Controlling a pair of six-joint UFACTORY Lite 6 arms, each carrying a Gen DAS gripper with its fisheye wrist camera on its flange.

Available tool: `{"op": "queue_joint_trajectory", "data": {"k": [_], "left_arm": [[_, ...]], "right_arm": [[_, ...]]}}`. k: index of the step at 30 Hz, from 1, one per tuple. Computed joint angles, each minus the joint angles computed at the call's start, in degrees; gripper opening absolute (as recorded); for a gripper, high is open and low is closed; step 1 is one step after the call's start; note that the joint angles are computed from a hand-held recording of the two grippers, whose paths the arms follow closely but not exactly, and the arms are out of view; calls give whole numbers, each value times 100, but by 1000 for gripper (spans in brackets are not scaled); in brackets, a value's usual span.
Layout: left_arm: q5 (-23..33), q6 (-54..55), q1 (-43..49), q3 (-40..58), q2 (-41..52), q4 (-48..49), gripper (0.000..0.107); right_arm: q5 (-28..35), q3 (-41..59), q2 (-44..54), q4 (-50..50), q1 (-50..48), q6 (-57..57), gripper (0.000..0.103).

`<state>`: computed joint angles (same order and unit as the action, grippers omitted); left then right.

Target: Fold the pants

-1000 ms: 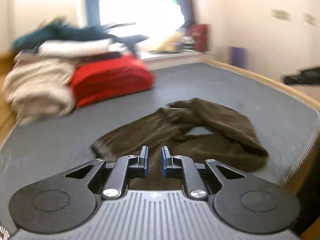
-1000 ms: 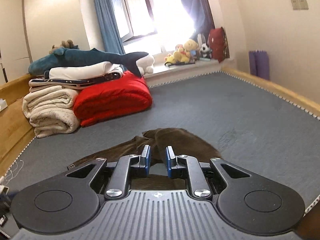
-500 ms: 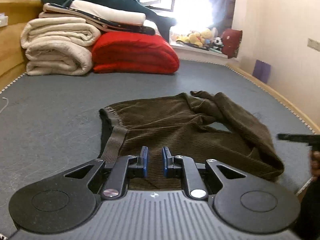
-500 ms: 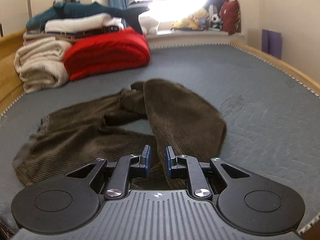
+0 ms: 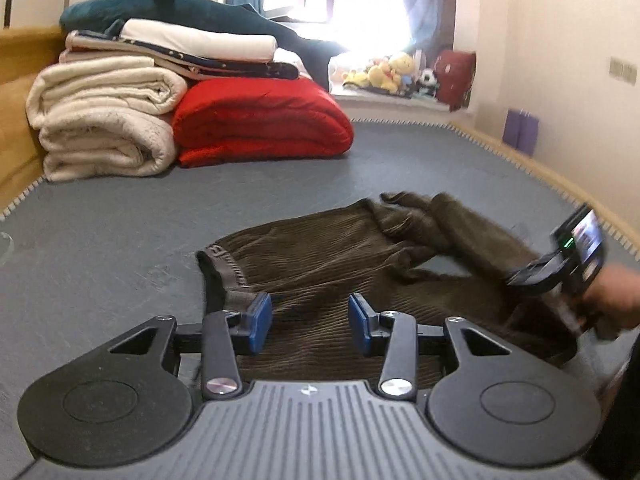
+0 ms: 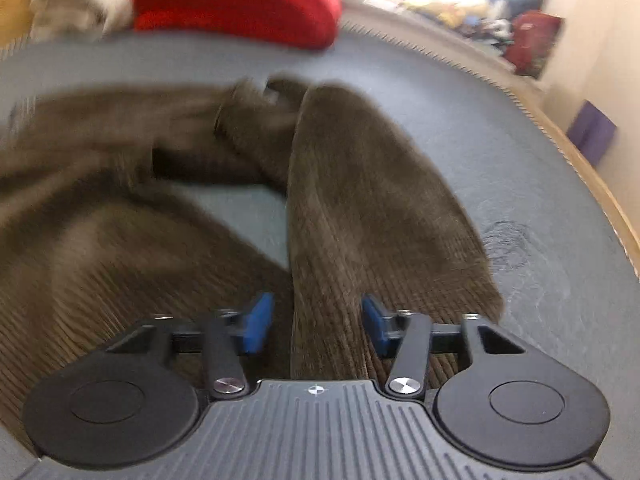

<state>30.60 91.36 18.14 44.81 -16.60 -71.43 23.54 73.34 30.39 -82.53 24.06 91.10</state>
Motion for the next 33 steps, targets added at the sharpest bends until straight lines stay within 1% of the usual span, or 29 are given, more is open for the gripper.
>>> {"op": "queue_joint_trajectory", "data": {"k": [1, 2, 4, 6, 7, 8, 9, 11, 12, 13, 14, 15, 16, 17, 18, 19, 20, 21, 23, 25, 28, 30, 31, 33], "left_arm": [[-98, 152, -34, 8, 49, -91, 47], [-179, 410, -37, 26, 139, -316, 47], [-228, 829, 74, 16, 288, -777, 47], [-173, 794, 188, 162, 548, -924, 47], [-27, 693, 291, 239, 681, -977, 47], [111, 617, 364, 266, 749, -991, 47], [274, 627, 435, 251, 851, -1063, 47], [376, 718, 444, 114, 947, -1111, 47], [337, 764, 394, 10, 969, -1091, 47], [254, 752, 318, -57, 994, -1010, 47], [157, 748, 236, -121, 965, -929, 47], [125, 852, 195, -210, 882, -945, 47], [195, 1003, 199, -332, 758, -1010, 48], [296, 1166, 226, -415, 696, -1094, 48], [377, 1274, 254, -461, 662, -1164, 53], [437, 1379, 290, -516, 643, -1247, 58], [478, 1429, 317, -529, 664, -1303, 59], [454, 1418, 303, -501, 723, -1329, 59], [297, 1307, 202, -378, 887, -1287, 59], [207, 1215, 147, -274, 1033, -1205, 59], [161, 1070, 154, -168, 1162, -1151, 60], [124, 1084, 183, -100, 1263, -1238, 60], [56, 1034, 175, -85, 1285, -1237, 61], [-151, 855, 104, -7, 1372, -1158, 61]], "right_arm": [[-8, -132, -193, -79, -91, 124, 9], [-9, -403, -564, -209, -219, 488, 8], [295, -1207, -1586, -395, -511, 1688, 8], [791, -2246, -2737, -144, -817, 2813, 8], [1050, -2675, -3133, 115, -917, 3099, 8], [1139, -3098, -3546, 534, -1083, 3145, 8], [1035, -3545, -3980, 1133, -1364, 2951, 9], [469, -4188, -4572, 2333, -2000, 1996, 14], [136, -4656, -5046, 2757, -2291, 1592, 14], [41, -5041, -5583, 2941, -2431, 1292, 14], [187, -5350, -6120, 2885, -2394, 1187, 14], [531, -5577, -6719, 2935, -2265, 929, 17], [635, -5771, -7319, 3203, -2301, 430, 21], [609, -5867, -7778, 3580, -2429, -169, 28], [508, -5861, -8042, 3945, -2640, -769, 30], [349, -5796, -8156, 4260, -2837, -1366, 30], [203, -5698, -8208, 4527, -2979, -1964, 31], [13, -5547, -8086, 4639, -3036, -2450, 34], [-323, -5316, -7794, 4505, -2956, -3050, 41], [-684, -5132, -7341, 3982, -2704, -3214, 42], [-1342, -4905, -6406, 2313, -2414, -2343, 43], [-1781, -4614, -5675, 1114, -2416, -1733, 46], [-1773, -4380, -5251, 514, -2269, -1422, 47], [-1367, -3748, -4289, -685, -1776, -520, 48]]}}
